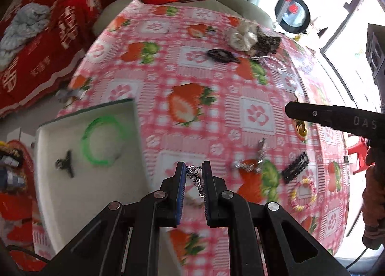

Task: Organize jewelry
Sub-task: 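Drop the hairpin into the white tray with the left tool while the right drops the hair tie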

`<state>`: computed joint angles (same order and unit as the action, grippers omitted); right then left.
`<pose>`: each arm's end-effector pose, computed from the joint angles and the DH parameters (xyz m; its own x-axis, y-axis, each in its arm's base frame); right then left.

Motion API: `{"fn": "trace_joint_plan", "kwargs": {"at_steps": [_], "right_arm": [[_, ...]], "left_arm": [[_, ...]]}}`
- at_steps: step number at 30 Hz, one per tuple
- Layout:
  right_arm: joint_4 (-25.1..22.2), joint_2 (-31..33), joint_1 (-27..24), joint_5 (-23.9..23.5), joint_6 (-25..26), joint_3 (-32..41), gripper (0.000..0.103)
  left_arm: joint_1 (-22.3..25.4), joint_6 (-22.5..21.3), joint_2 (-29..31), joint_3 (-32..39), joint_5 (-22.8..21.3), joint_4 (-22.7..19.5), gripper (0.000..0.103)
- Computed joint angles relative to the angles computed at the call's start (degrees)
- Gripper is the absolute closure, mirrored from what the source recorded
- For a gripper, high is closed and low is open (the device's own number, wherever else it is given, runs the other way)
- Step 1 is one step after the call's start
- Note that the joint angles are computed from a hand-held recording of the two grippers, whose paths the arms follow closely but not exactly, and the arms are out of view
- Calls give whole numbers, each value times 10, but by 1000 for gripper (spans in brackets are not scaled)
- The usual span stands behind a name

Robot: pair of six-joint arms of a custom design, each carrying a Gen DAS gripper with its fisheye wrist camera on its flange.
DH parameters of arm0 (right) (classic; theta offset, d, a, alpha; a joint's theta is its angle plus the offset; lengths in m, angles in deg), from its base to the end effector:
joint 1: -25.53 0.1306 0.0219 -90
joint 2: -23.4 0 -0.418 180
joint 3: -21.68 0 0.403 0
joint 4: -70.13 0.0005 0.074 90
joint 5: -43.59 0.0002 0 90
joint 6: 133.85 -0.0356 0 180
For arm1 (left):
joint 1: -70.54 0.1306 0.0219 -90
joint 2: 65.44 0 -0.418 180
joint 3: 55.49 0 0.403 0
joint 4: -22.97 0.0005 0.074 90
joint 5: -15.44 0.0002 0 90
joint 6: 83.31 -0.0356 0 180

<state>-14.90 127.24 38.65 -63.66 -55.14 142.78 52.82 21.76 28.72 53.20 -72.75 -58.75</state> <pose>0.5308 0.1341 0.5560 -0.9479 -0.0290 -0.3173 -0.1432 0.9283 0.3433 0.4611 -0.1491 0.5475 -0.9300 0.0243 -0.3668 0.0767 0.9887 -0.1289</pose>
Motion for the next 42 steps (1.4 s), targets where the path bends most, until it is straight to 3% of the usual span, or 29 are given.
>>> {"fn": "trace_joint_plan", "kwargs": {"at_steps": [11,20,29,42], "right_arm": [[-9,46,108,-25,-12,61,79],[-14,94,170,-40,-20,91,79],[-27,126,204,-40,-22,85,79],[-16,146,208,-2,-40,86,79]], "left_arm": [[99,1,-72,-87,-15,-6,83],[157,-8,-84,-140,-30,6,83],[178,-19,-59,-154,-33,23,83],[178,-31,-23,-129,-46,55,83]]}}
